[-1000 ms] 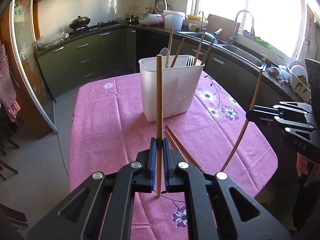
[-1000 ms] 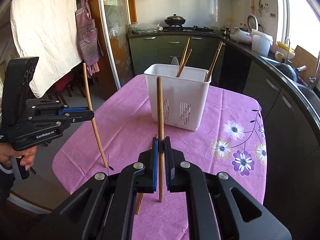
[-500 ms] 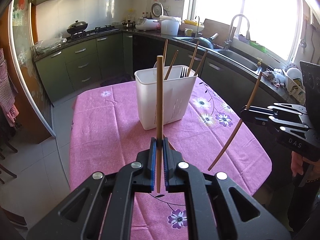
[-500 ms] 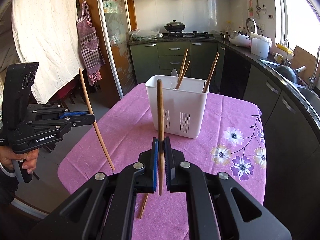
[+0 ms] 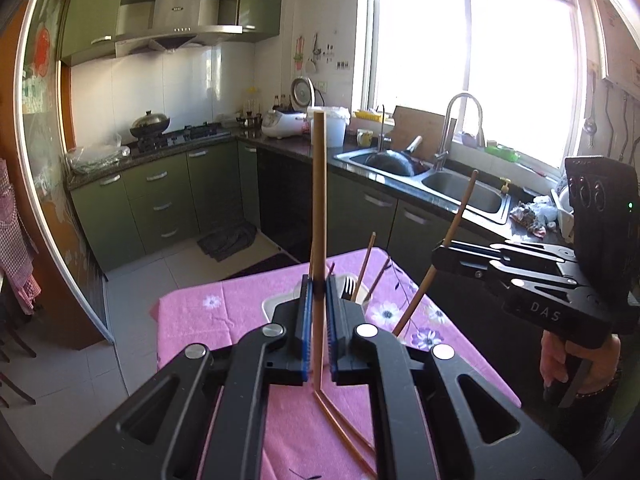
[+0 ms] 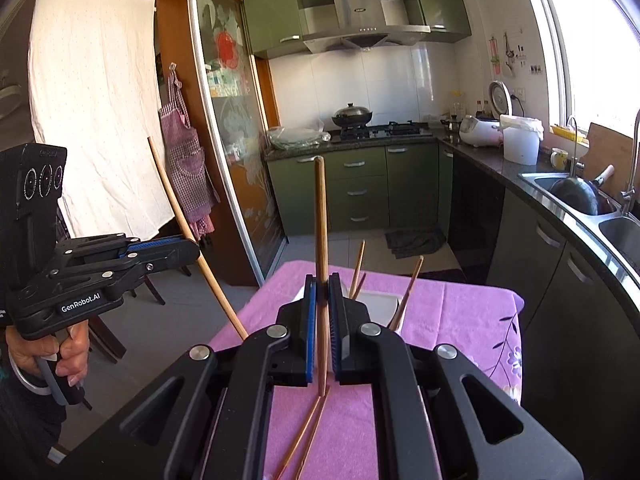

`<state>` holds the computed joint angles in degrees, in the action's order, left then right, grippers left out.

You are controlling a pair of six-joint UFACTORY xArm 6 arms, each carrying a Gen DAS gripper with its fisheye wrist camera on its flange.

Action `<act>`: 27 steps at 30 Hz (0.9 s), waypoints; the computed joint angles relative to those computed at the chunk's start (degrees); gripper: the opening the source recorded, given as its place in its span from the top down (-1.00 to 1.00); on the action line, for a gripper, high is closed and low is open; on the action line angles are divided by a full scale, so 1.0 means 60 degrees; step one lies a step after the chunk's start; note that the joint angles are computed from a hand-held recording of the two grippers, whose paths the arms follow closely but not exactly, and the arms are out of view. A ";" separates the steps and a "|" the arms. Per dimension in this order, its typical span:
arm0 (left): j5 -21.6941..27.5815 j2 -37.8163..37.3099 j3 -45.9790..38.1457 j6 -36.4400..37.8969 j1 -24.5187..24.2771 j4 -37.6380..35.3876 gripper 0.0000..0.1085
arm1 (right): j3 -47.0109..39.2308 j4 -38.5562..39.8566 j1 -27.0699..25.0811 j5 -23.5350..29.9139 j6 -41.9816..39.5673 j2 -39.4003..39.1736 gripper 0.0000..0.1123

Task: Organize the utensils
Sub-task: 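Insert both chopsticks into the white basket and open both tools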

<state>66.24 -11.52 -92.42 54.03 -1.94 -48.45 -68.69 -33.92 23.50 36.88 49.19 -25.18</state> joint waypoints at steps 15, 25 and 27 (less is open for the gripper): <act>-0.3168 0.1733 -0.0206 -0.1434 -0.1994 0.1536 0.88 | -0.1658 -0.0838 -0.1338 -0.0247 0.0457 0.2000 0.88; -0.2370 0.1630 0.0358 -0.1813 -0.1817 0.2164 0.30 | -0.1158 -0.0115 -0.1432 -0.0378 -0.0166 0.2468 0.87; -0.2207 0.1433 0.0480 -0.1671 -0.1704 0.1995 0.26 | -0.1161 -0.0089 -0.1442 -0.0371 -0.0190 0.2527 0.87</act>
<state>52.99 -2.92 -89.54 44.00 -12.17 -36.48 -75.65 -34.46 14.85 34.66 48.05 -10.02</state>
